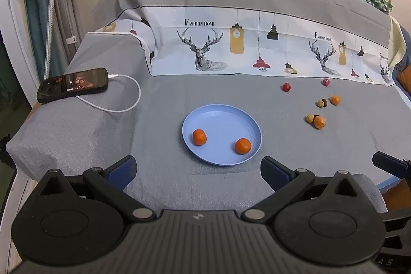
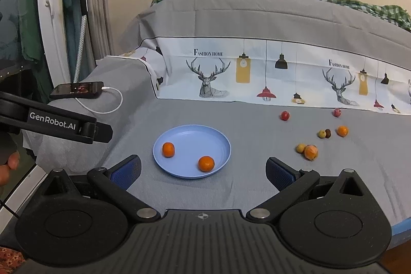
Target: Organize fruits
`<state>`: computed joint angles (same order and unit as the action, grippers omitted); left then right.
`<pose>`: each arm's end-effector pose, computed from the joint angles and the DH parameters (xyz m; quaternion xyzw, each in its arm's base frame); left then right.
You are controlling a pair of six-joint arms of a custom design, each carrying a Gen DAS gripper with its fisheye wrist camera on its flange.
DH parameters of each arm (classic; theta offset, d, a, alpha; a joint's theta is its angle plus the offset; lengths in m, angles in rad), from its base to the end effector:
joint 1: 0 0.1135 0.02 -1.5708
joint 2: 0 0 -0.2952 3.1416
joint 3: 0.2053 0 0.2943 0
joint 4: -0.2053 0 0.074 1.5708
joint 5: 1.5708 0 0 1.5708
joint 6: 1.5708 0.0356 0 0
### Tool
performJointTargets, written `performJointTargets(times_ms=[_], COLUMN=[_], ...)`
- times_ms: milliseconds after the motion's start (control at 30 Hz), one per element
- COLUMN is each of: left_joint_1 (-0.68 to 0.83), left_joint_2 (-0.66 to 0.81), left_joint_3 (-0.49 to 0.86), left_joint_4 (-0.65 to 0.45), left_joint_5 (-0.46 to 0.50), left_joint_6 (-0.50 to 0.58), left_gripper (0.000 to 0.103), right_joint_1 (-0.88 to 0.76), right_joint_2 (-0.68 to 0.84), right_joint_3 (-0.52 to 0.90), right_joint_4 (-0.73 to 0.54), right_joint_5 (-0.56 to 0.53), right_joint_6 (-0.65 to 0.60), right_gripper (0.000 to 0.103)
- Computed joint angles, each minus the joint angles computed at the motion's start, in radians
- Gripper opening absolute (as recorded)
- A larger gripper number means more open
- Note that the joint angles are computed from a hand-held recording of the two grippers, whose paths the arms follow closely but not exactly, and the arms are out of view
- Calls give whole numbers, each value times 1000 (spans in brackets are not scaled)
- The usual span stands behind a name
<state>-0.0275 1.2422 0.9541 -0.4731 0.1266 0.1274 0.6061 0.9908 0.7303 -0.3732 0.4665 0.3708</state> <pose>0.2969 -0.0127 0.2932 0.0958 0.9127 -0.0385 0.3955 0.2042 0.1220 0.2815 0.0018 0.8743 0.0241 0.4848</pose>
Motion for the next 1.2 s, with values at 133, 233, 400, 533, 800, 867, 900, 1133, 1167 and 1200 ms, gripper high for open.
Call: performJointTargets(times_ms=[133,233,400,533,800,867,900,1133,1167,1200], left_joint_1=[-2,-6,-6,-6,-23,-29,-32,-38,-39,-41], left_joint_2=[-6,-6,-4,0,32,38,40,66,70,74], left_joint_3=[-6,-4,-1,2,14,16,16,27,29,31], left_joint_4=[4,6,1,-1,-5,-3,0,-1,-1,0], left_joint_5=[-5,-11,-11,-13,-34,-39,-42,-50,-52,-54], left_joint_6=[-1,-4,5,6,12,15,16,19,19,19], left_gripper=[103,103,103,103,103,103,103,103,103,103], right_joint_1=[4,3,6,5,-15,-27,-31,-52,-55,-61], right_joint_2=[1,-3,6,9,14,17,18,32,34,36], right_joint_3=[0,-3,-8,-9,-14,-14,-15,-16,-16,-16], right_joint_4=[0,7,17,19,22,21,22,29,30,30], right_joint_5=[5,5,15,12,-20,-32,-37,-68,-73,-79], right_joint_6=[9,6,20,22,39,44,47,54,55,55], right_gripper=[102,102,102,102,102,102,102,102,102,102])
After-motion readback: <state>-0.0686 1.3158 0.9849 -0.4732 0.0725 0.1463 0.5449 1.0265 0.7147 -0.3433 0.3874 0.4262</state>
